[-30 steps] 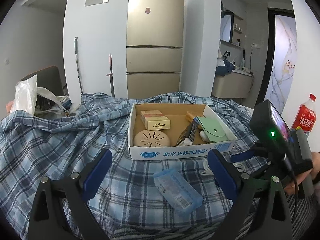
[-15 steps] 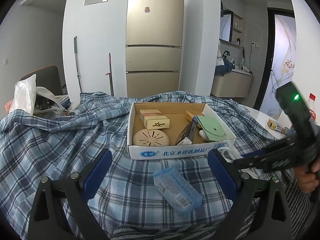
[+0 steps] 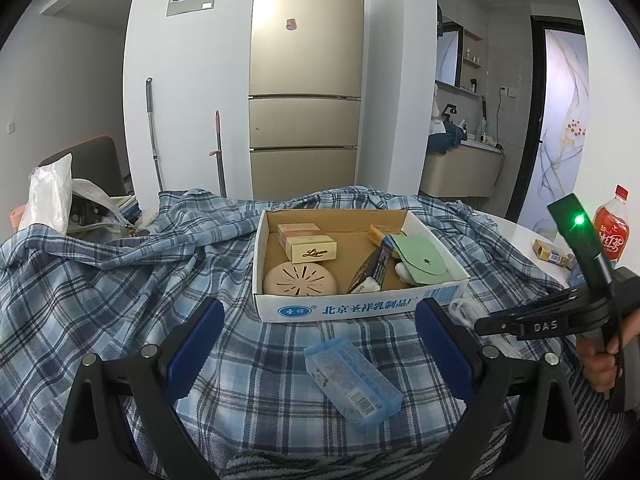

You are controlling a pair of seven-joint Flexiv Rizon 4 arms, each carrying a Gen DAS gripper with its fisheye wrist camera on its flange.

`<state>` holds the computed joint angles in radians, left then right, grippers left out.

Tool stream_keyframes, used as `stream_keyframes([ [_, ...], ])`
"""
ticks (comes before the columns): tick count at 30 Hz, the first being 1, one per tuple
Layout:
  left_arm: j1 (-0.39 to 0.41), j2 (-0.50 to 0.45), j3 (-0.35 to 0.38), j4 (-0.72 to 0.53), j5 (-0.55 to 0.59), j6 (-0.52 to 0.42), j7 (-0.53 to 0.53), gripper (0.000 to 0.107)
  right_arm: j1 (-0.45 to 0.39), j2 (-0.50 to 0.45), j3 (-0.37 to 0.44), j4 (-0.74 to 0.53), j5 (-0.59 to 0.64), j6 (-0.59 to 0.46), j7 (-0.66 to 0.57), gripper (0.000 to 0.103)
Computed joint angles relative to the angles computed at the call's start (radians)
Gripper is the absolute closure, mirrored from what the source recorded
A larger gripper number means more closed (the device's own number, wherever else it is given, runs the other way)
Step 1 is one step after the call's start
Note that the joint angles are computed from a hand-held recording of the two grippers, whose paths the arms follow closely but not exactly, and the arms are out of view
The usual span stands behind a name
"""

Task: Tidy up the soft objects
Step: 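Grasp the light-blue plastic case with the left tool while the right holds the cable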

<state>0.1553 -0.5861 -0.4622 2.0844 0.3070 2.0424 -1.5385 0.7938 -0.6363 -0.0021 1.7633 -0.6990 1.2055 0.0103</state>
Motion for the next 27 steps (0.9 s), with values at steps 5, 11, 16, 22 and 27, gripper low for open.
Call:
stream_keyframes([
  [5, -0.003, 0.004, 0.001, 0.0, -0.007, -0.013, 0.001, 0.009, -0.018, -0.018, 0.018, -0.015, 0.025, 0.004, -0.049, 0.082],
  [11, 0.058, -0.008, -0.077, -0.001, 0.012, -0.075, 0.024, 0.012, 0.018, -0.03, 0.003, -0.044, 0.004, -0.084, -0.079, 0.082],
  [16, 0.053, -0.005, -0.084, 0.004, -0.028, -0.092, 0.058, 0.013, 0.075, 0.013, -0.061, -0.014, -0.142, -0.142, 0.046, 0.084],
  [22, 0.021, 0.023, -0.063, 0.014, -0.105, -0.146, 0.078, 0.013, 0.082, 0.073, -0.145, 0.057, -0.446, 0.011, 0.386, 0.084],
  [27, 0.013, 0.024, -0.08, 0.018, -0.176, -0.206, 0.094, 0.013, 0.119, 0.073, -0.144, 0.043, -0.548, -0.208, 0.487, 0.084],
])
